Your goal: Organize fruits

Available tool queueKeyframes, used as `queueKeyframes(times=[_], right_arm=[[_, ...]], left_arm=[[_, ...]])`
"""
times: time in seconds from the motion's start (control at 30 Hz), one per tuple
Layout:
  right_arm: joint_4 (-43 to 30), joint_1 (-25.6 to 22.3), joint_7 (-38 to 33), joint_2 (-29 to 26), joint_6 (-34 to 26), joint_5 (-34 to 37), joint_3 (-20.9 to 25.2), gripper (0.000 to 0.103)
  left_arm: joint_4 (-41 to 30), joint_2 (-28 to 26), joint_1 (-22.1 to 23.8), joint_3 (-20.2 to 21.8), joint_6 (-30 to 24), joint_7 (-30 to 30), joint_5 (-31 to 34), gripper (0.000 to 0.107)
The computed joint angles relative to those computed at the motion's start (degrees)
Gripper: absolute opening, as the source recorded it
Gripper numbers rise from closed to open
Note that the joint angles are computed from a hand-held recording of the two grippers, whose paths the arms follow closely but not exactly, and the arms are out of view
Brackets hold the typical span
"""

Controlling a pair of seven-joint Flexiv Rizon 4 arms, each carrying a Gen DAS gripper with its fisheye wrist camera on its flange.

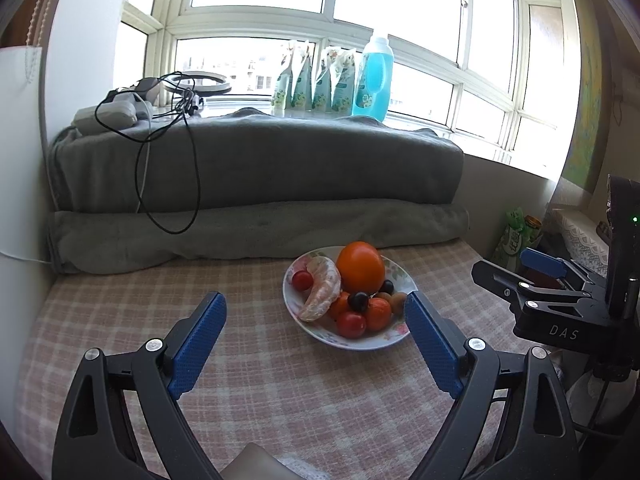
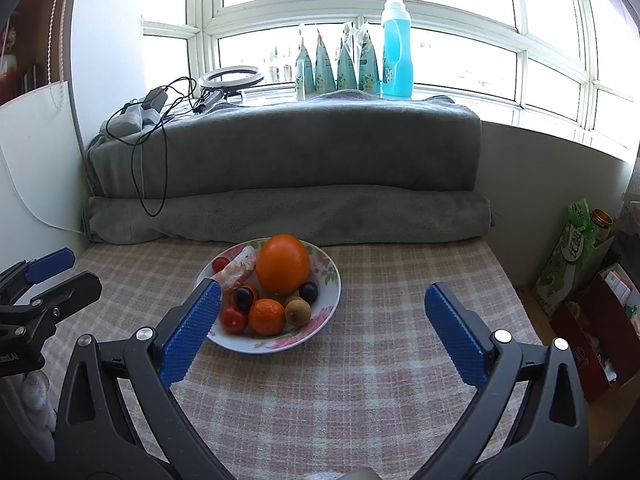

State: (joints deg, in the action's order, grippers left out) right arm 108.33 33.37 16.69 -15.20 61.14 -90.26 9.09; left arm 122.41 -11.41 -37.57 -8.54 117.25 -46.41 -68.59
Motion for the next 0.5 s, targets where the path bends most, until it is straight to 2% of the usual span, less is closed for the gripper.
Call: queueKeyframes(times=[0.5], right_arm=[[-0.05,0.05,-0.06,-0.04,-0.01,0.1,0.01,0.103]], left_arm=[[-0.07,0.02,-0.26,0.13,0.33,-0.49,0.07,0.091]])
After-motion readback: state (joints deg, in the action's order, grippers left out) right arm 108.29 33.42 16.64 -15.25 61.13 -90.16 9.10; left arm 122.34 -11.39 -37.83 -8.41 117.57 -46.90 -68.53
